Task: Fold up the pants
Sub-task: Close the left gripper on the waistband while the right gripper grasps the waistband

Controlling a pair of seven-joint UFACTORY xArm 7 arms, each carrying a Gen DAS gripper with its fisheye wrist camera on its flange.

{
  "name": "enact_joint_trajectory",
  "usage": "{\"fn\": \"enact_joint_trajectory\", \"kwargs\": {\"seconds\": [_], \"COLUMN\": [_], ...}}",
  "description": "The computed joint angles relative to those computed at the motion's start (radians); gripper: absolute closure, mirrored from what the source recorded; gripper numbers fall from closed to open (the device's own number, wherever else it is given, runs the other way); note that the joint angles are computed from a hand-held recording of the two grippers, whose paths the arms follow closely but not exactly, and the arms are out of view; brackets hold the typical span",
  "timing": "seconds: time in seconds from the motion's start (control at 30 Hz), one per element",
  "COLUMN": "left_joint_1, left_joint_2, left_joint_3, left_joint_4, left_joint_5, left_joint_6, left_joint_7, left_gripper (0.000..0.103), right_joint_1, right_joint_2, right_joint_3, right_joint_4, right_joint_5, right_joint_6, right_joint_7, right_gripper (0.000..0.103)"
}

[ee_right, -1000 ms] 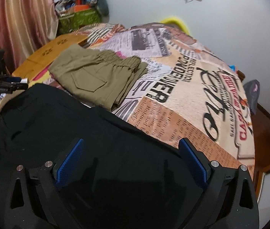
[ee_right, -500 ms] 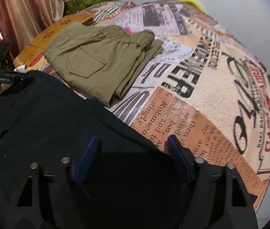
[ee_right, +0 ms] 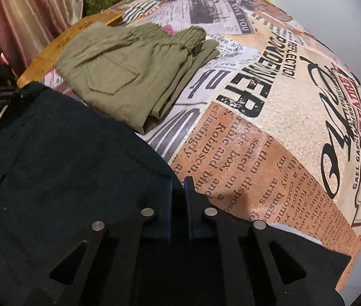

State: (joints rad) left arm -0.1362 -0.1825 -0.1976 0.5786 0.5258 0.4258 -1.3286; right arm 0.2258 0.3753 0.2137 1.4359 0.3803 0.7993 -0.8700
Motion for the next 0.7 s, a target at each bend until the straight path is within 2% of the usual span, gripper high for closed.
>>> {"fn": "enact_joint_trajectory", "kwargs": {"seconds": [0.17, 0.33, 0.7], "left_joint_1": [-0.015, -0.028, -0.109], "left_joint_2": [-0.107, -0.25, -0.46], "left_joint_3": [-0.021, -0.092, -0.242], "left_joint_4": [-0.024, -0.02, 0.028], "left_joint_5": [-0.034, -0.044, -0.127], "left_joint_6": [0.033, 0.114, 0.329], "left_joint_7": [0.009, 0.001, -0.021], "left_gripper": [0.091, 0.094, 0.094], "right_joint_1": [-0.026, -0.023, 0.014], "right_joint_2": [-0.089, -0.214, -0.539], "right_joint_3": [0.018, 0.0, -0.123], "right_joint_4": [-0.063, -0.158, -0.389], "right_joint_5": [0.092, 0.173, 0.321], "right_joint_6": [-0.033, -0.053, -0.001], "right_joint_7": [-0.063, -0.11, -0.228], "right_gripper": [0.099, 0.099, 0.099]}}
